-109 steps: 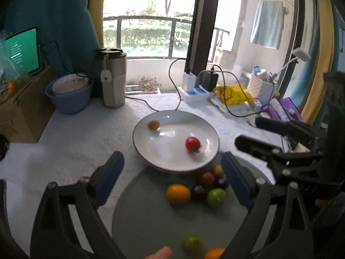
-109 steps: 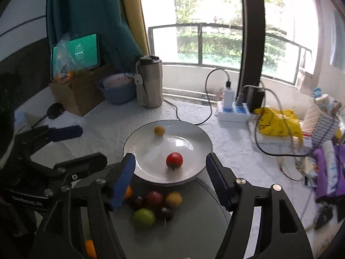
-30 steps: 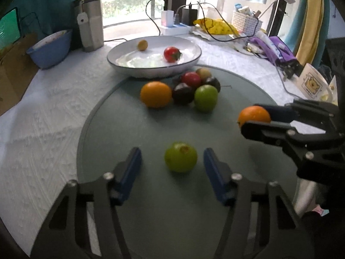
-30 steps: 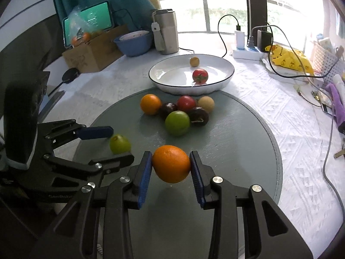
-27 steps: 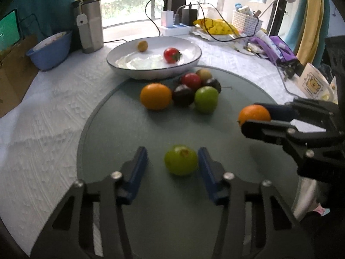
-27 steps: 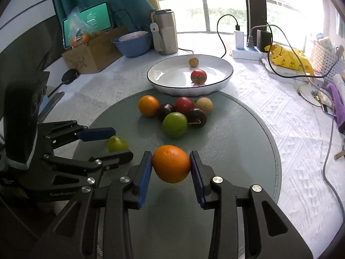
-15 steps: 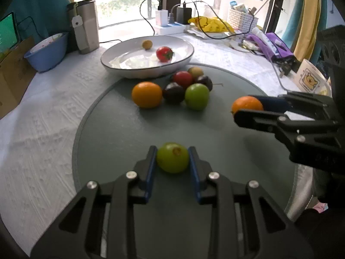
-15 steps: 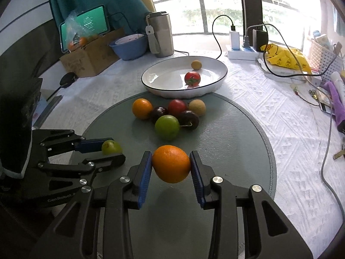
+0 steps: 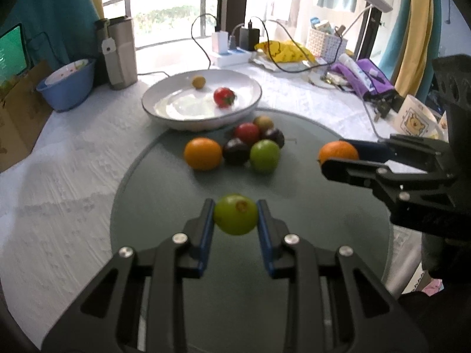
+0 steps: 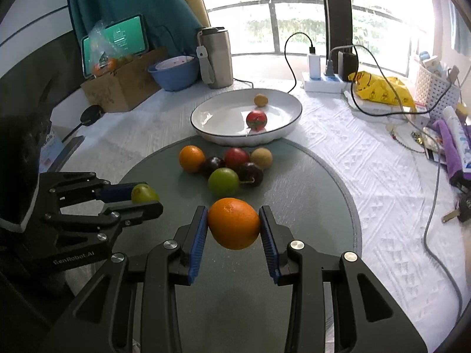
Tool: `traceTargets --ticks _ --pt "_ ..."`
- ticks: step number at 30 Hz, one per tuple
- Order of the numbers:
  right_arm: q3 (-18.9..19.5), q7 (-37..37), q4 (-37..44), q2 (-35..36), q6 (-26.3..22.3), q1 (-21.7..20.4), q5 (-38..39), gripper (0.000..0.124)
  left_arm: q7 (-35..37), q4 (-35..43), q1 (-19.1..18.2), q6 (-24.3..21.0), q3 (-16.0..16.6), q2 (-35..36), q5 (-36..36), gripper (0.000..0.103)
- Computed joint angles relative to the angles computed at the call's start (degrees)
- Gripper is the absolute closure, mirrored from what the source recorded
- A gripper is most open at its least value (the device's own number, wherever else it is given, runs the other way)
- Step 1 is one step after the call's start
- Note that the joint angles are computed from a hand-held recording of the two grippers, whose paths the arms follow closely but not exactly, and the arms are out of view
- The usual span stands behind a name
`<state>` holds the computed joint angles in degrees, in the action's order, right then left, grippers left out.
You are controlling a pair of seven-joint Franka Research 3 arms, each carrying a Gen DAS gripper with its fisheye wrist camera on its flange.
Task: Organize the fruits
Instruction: 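Carry the orange and green lime onto the white plate with both grippers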
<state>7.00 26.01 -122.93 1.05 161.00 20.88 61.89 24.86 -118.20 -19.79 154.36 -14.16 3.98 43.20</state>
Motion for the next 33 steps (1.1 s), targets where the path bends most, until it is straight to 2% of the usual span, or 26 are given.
traceTargets --ticks 4,15,20,24,26,33 --pt "0.1 -0.7 0.7 0.0 1.7 0.1 0.5 0.086 -1.4 -0.1 0.3 -0.2 0.4 -0.9 2.4 0.074" --pt "0.6 1.4 5.4 2.3 4.9 -0.2 -1.8 0.086 -6.8 1.7 2.8 3.6 1.5 -1.4 10.0 0.074" --pt "1.2 2.8 8.4 4.3 5.6 -0.6 -3.4 0.086 -7.1 3.0 3.9 5.0 2.2 -0.7 12.3 0.074" --pt "1.9 4.3 11.5 6.6 4.7 -1.2 -5.1 0.086 -9.2 5.1 4.1 5.2 3.1 0.8 17.1 0.074" --pt "2.3 5.4 12.7 7.8 4.3 -1.4 -6.3 0.086 -8.6 6.2 4.2 5.1 3.4 2.0 17.3 0.074" --pt "3.6 10.2 17.8 12.5 2.4 -1.3 -12.5 0.086 -2.9 9.4 5.2 9.1 5.1 6.3 12.3 0.074"
